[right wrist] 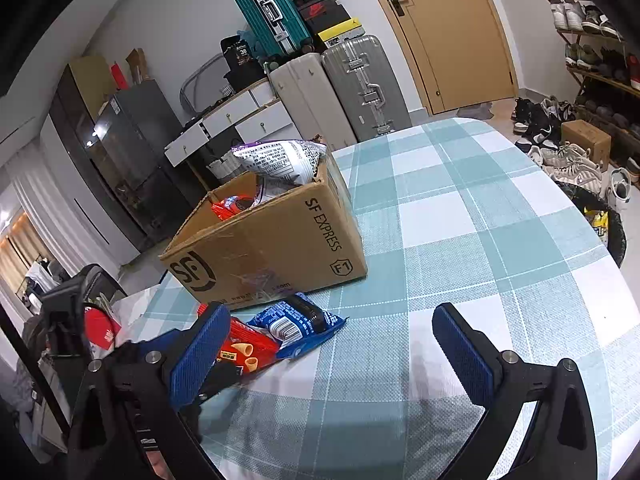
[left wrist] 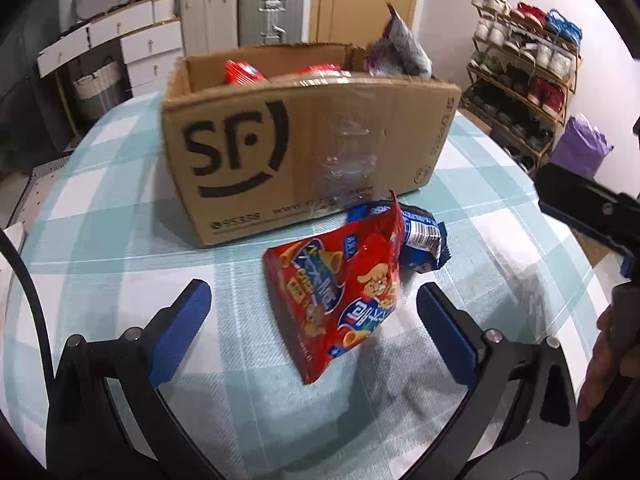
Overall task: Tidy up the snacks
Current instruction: 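Grasp the red cracker bag with the left gripper, then grasp the blue biscuit pack with the right gripper while the left holds its bag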
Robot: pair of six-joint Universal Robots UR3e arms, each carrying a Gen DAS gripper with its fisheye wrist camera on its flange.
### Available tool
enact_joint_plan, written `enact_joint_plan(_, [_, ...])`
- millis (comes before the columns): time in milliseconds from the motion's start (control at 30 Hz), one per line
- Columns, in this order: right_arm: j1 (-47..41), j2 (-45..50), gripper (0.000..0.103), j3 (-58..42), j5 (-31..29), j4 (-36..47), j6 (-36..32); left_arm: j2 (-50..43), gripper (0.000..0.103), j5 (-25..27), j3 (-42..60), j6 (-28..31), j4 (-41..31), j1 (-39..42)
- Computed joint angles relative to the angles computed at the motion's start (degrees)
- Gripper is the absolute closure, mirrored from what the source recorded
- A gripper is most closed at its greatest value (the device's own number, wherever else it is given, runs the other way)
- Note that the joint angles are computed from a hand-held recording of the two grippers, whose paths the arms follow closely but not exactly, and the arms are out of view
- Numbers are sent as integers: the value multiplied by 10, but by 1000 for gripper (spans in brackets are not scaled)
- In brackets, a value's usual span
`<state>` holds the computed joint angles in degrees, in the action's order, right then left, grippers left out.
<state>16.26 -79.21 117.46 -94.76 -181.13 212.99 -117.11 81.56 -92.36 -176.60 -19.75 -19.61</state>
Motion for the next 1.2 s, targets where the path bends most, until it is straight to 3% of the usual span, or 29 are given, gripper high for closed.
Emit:
enact_joint_plan(233, [-8, -3, 0, 4, 19, 9, -1, -70, 5, -16, 71, -13, -15, -8])
enact_joint_plan(300, [-13, -8, 0, 12, 20, 0, 2, -86, 18, -10, 89, -17, -19, -11])
enact_joint_plan(567, [-19, -21, 0, 29, 27, -4, 12, -155, 44, -33, 163, -44, -29, -10])
enact_joint_plan(700, [-16, -21, 0, 26, 26, 1, 11, -167, 48, -47, 179, -55, -40, -6])
enact_joint_plan(767, [-12, -18, 0, 20, 23, 8, 7, -163, 53, -49, 169, -51, -34, -7])
enact_joint_plan(1033, [-20, -15, 0, 29, 38, -4, 14, -115, 54, -74, 93, -55, 10, 12])
enact_joint_plan(1200, [-31, -7, 0, 36, 71, -20, 13, -17, 54, -112, -35, -66, 76, 37])
